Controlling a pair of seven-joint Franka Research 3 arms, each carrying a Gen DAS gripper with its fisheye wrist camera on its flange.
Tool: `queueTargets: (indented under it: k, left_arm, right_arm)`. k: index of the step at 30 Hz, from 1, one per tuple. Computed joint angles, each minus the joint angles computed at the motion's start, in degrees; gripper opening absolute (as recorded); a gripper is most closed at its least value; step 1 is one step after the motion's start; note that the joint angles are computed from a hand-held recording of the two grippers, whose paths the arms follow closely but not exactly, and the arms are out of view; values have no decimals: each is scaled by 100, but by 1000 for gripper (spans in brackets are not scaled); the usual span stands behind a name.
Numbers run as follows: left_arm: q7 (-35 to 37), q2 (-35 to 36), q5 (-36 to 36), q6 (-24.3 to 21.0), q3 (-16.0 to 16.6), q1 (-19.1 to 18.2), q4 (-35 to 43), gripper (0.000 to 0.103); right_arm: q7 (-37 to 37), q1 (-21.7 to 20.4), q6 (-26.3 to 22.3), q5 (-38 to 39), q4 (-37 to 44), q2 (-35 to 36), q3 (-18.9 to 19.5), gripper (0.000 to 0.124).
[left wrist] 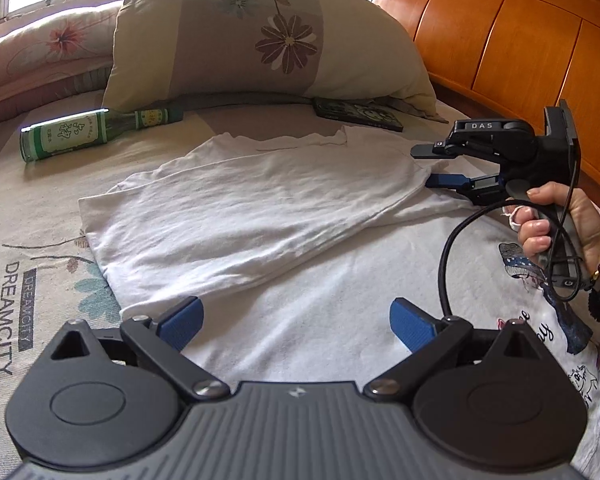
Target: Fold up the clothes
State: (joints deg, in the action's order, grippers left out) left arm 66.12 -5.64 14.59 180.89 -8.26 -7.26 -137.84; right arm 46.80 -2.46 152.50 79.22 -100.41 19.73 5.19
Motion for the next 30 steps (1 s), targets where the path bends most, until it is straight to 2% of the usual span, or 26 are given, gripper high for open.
queueTargets:
  k: [1,2,6,14,17,18,20,22,24,26,29,30]
  left_arm:
    - [-161,-5,209,-18,-116,141,13,99]
    - [-213,-8,280,-22,-138,171,16,99]
    - [-129,-8,193,-2,-44,76,9,99]
    - [284,-71,-371,74,236,-210,-64,99]
    - [327,-65,-455,53,238,-201,-54,99]
    - [384,-64,-515,53,265,-235,-57,99]
    - [443,-73,-562,69,272,-239,-69,99]
    - [467,-94,-582,79,272,-220,-80,99]
    - [378,-140,-521,66,215,-111,-93,99]
    - [153,-206,-366,61,99,95,-117,99]
    - [-31,-330,-397,80,189,134,-192,99]
    - [-103,-368,-389,66,194,177,-214,99]
  right_arm:
    - [84,75,154,-170,-9,3,-31,16]
    - [234,132,264,-380,-19,7,-68,12]
    - [458,81,314,-476,-137,-118,-38,12]
    - [452,320,744,-744,-769,-746,-123,11]
    - [601,444,933,-1162,-851,-743,-204,13]
    - [740,441,923,-1239,-846,-716,-223,19]
    - [945,373,863,-1142,-854,-706,-224,21]
    - [922,353,1091,-906,-997,-827,-193,30]
    - [150,344,1356,-383,-1173,-1047,-103,32]
    - [-1096,364,1153,138,-1301,-1285,-83,32]
    - [-2563,583,495,-195,-1476,-1551,-171,33]
    - [-3103,696,421,-373,-1532,-1608,-165,33]
